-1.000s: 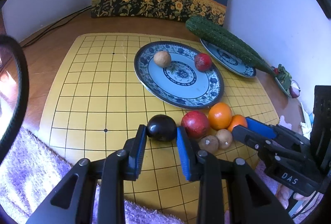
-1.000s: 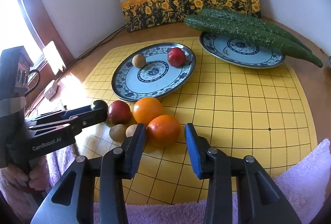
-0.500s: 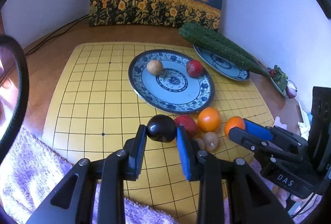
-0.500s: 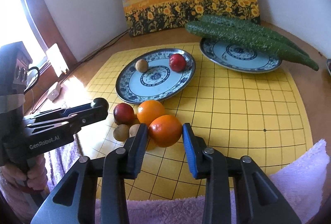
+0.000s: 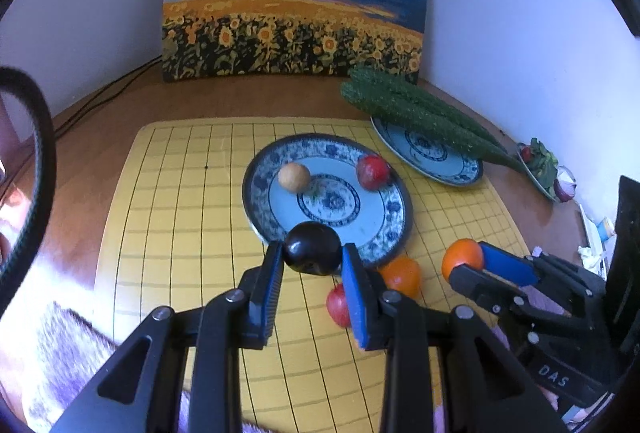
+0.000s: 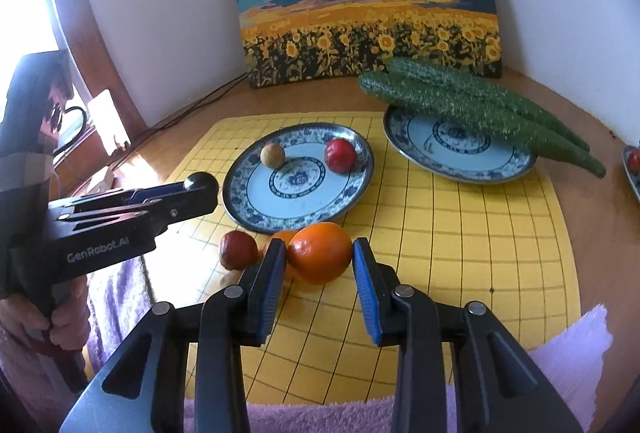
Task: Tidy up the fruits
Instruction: 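Carry the dark plum and orange over the plate holding the apple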
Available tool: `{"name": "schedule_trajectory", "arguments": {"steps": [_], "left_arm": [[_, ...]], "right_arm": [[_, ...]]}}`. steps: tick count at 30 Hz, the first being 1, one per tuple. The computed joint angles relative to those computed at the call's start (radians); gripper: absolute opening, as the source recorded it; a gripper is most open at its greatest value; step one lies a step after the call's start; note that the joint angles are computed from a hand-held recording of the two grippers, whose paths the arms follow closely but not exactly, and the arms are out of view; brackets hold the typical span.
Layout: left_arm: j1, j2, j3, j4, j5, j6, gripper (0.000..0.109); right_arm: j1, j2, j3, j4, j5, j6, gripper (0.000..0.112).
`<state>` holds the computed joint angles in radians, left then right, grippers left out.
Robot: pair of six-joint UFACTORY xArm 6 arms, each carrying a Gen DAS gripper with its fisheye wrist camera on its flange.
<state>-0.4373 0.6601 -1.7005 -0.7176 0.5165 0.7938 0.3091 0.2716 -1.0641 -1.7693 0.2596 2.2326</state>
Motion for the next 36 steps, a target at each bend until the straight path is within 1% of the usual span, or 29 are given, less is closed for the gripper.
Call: {"name": "schedule_trajectory", "arguments": {"steps": [3,8,13,15,18,22,26,30,36], "left_arm": [[0.001,0.047,-0.072,0.043,0.023,-0.047,0.031],[-0.005,0.137,-0.188,0.120,0.036,-0.130,0.031],[-0.012,0.205,-0.272,0.169,0.039,-0.173,0.031],[-0.015,0.226,-0.294,0.177,0.035,-0.186,0.031],[-0.020,0.243,-0.305,0.177,0.012,-0.185,0.031],[-0.021,0.265,-0.324,0.167,0.009,-0.169,0.031],[-0.028,0.265,-0.312,0.162,-0.023,-0.149,0.031],[-0.031,0.273,-0.322,0.159,-0.023,-0.142,0.031],[-0.028,0.281,-0.335,0.143,-0.010,-0.134,0.031]], "right_arm": [[-0.002,0.009,-0.018,0.024,0.006,-0.044,0.035],[-0.011,0.046,-0.070,0.070,0.006,-0.125,0.035],[-0.030,0.093,-0.125,0.114,-0.003,-0.190,0.035],[-0.035,0.108,-0.141,0.116,-0.006,-0.195,0.035],[-0.042,0.136,-0.170,0.116,-0.008,-0.197,0.035],[-0.054,0.172,-0.202,0.119,-0.025,-0.195,0.035],[-0.063,0.195,-0.224,0.121,-0.038,-0.199,0.035],[-0.070,0.209,-0.243,0.116,-0.046,-0.188,0.035],[-0.084,0.236,-0.266,0.159,-0.066,-0.222,0.035]]}}
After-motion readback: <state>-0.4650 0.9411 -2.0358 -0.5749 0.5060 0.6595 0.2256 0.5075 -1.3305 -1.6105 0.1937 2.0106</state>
